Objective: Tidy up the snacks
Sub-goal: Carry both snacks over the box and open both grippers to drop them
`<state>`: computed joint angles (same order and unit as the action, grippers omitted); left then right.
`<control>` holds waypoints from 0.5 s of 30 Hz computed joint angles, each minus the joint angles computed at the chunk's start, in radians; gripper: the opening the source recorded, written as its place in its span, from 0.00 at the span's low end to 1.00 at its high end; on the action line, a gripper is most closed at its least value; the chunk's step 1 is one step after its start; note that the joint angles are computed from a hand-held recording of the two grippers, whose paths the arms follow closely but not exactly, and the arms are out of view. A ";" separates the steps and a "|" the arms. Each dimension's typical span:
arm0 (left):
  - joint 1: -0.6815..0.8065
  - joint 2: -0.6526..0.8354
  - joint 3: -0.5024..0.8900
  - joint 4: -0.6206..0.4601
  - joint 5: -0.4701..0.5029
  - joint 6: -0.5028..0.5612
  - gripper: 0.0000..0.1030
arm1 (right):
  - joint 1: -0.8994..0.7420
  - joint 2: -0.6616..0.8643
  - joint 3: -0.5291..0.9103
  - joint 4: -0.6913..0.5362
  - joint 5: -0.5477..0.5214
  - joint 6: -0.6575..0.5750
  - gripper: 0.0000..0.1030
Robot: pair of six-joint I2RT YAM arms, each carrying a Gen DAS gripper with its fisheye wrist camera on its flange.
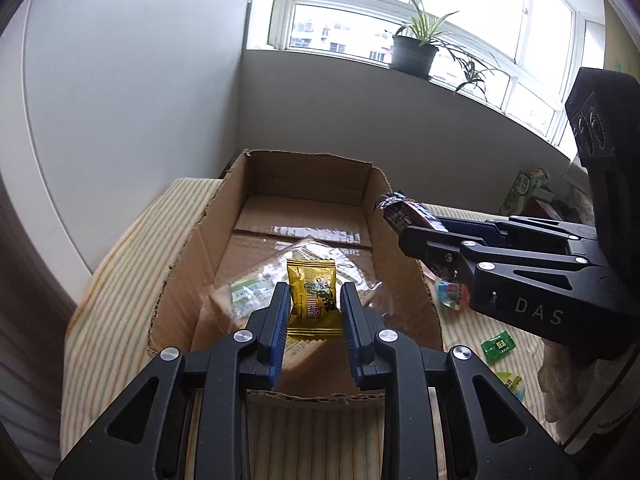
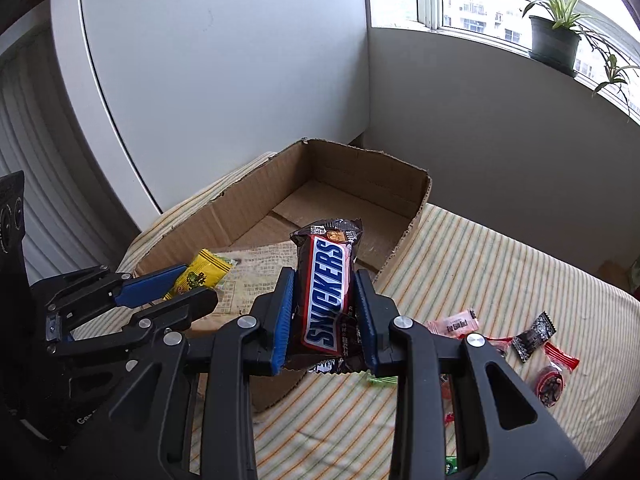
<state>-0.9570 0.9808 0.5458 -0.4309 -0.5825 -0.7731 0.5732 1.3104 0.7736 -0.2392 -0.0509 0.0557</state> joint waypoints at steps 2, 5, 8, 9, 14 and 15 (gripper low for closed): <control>0.005 -0.012 -0.005 -0.007 0.001 -0.003 0.23 | 0.008 0.016 0.006 0.008 0.006 0.005 0.30; 0.010 -0.023 -0.014 -0.011 0.004 -0.012 0.23 | 0.013 0.014 0.005 0.012 0.017 0.011 0.37; 0.005 -0.039 -0.018 -0.020 -0.002 -0.022 0.24 | 0.011 -0.006 -0.002 0.013 0.022 0.015 0.41; 0.003 -0.040 -0.016 -0.023 -0.006 -0.023 0.24 | 0.008 -0.015 -0.006 0.009 0.021 0.012 0.41; -0.039 -0.040 -0.007 -0.047 -0.039 -0.042 0.27 | -0.029 -0.097 -0.050 -0.028 0.009 -0.003 0.41; -0.049 -0.041 -0.008 -0.050 -0.044 -0.050 0.27 | -0.037 -0.121 -0.062 -0.039 0.008 -0.011 0.41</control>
